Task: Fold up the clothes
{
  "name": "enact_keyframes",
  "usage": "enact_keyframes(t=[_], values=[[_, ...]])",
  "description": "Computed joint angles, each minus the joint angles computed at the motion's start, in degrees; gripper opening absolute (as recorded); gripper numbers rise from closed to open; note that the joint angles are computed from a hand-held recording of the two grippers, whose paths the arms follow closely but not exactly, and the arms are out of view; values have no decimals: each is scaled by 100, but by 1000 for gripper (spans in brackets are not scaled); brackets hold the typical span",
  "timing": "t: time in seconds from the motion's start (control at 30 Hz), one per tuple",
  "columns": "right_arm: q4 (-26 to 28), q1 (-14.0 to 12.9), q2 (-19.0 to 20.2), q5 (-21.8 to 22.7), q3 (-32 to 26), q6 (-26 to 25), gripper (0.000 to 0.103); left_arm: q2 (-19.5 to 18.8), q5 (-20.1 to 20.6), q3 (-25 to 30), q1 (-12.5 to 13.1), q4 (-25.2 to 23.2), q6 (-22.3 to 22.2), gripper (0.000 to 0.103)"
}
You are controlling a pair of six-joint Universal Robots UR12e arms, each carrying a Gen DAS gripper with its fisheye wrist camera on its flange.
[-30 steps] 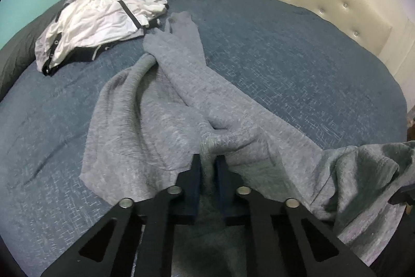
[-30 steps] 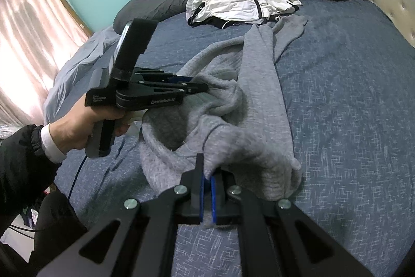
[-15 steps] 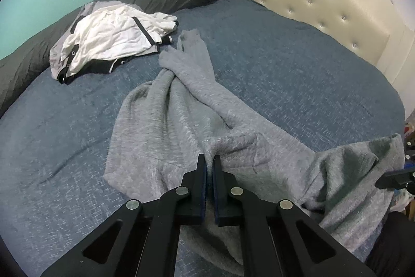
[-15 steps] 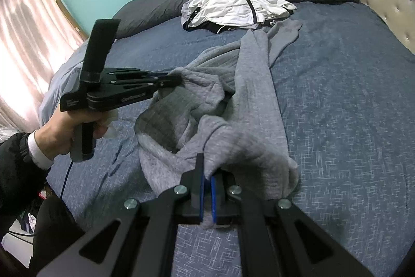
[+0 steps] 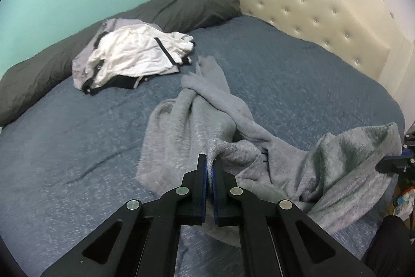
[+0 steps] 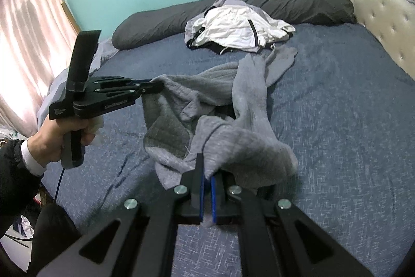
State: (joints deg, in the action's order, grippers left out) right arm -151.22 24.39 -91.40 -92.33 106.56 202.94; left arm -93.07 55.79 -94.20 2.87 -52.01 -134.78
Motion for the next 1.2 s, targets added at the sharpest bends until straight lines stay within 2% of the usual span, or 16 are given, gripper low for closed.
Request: enact_keyframes(t=[0.93, 1.2], values=[[-221, 514, 105, -628, -629, -355, 3, 658, -740, -124, 1140, 98, -364, 3], [-351, 676, 207, -887, -985, -609, 3, 858, -1000, -1, 1420, 100, -482, 2]])
